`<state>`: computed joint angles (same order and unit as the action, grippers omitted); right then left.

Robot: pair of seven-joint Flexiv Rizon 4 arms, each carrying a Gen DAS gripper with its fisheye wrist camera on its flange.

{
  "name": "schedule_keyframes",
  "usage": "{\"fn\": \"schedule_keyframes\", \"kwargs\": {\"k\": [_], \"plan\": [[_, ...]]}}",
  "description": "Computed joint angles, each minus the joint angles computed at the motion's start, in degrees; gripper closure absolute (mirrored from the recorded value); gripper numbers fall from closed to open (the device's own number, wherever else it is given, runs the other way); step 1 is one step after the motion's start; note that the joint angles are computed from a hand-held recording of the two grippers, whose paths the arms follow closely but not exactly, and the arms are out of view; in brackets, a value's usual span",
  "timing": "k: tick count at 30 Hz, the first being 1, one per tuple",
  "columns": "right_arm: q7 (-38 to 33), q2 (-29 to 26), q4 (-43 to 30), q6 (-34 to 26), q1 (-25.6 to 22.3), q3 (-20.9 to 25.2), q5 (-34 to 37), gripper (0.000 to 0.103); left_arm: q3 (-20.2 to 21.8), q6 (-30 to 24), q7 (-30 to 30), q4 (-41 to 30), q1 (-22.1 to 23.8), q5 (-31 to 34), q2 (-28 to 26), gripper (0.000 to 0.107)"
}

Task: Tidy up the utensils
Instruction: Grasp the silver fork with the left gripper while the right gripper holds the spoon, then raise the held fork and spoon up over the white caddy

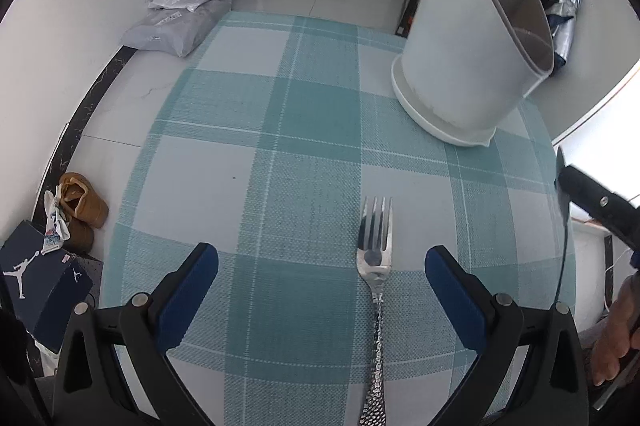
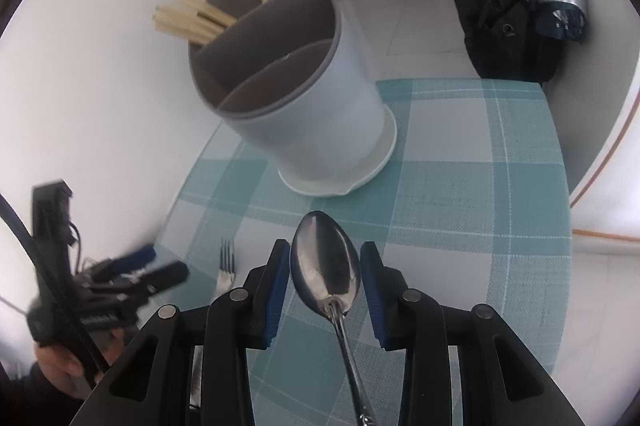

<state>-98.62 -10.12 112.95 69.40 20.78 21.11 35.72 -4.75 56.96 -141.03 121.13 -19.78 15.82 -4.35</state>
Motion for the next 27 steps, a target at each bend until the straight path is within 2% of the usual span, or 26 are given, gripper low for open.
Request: {"fn": "schedule_keyframes", "kwargs": {"k": [3, 5, 8, 9, 10, 11, 13, 14, 15, 22, 27], "plan": [[-3.4, 0.5, -0.7, 0.5, -1.4, 0.6, 4.4, 0.069, -0.3, -2.6, -0.1, -2.0, -0.4, 1.1, -1.3, 0.006], [-5.8, 1.3, -0.8, -0.2, -2.3, 0.6, 6.8, 0.069, -0.2, -3.8, -0.4, -2.8, -0.6, 1.4, -1.9, 0.01], [-7.5, 1.7, -1.3, -1.0, -2.6, -0.1, 9.4, 0.069, -0.2, -7.3, -0.4, -4.6, -1.0, 1.2, -3.2, 0.025], [-8.7, 2.3, -1.1, -1.7, -3.3, -0.4, 10.7, 0.069, -0.1, -9.3, -2.3, -6.2, -1.7, 3.5, -3.7, 0.032], [-8.4, 2.0, -1.6, -1.3, -2.7, -0.7, 10.9, 0.069, 0.0, -9.6, -2.7, -6.6, -2.0, 4.0, -3.8, 0.042], [-8.7, 2.0, -1.8, -1.2, -2.8, -0.9, 11.6, 0.069, 0.0, -9.8, -2.6, -6.9, -2.2, 4.1, -3.9, 0.048], [-10.1, 1.7, -2.4, -0.8, -3.0, -1.1, 14.0, 0.069, 0.0, -9.3, -2.7, -7.1, -2.4, 3.9, -3.9, 0.073], [-11.1, 1.4, -2.5, -0.2, -3.1, -1.1, 15.0, 0.069, 0.1, -9.7, -3.2, -7.3, -2.6, 4.5, -3.9, 0.078], [-11.3, 1.5, -2.6, 0.4, -3.1, -1.2, 15.4, 0.069, 0.1, -9.2, -3.5, -7.2, -2.7, 4.4, -3.9, 0.088], [-12.9, 2.1, -2.7, 2.8, -2.8, -1.3, 17.7, 0.069, 0.8, -4.8, -7.5, -4.8, -2.3, 2.5, -3.2, 0.09], [-15.0, 3.2, -2.5, 4.8, -2.6, -1.0, 20.3, 0.069, 1.0, -3.0, -11.4, -4.5, -2.3, 4.0, -2.4, 0.09]]}}
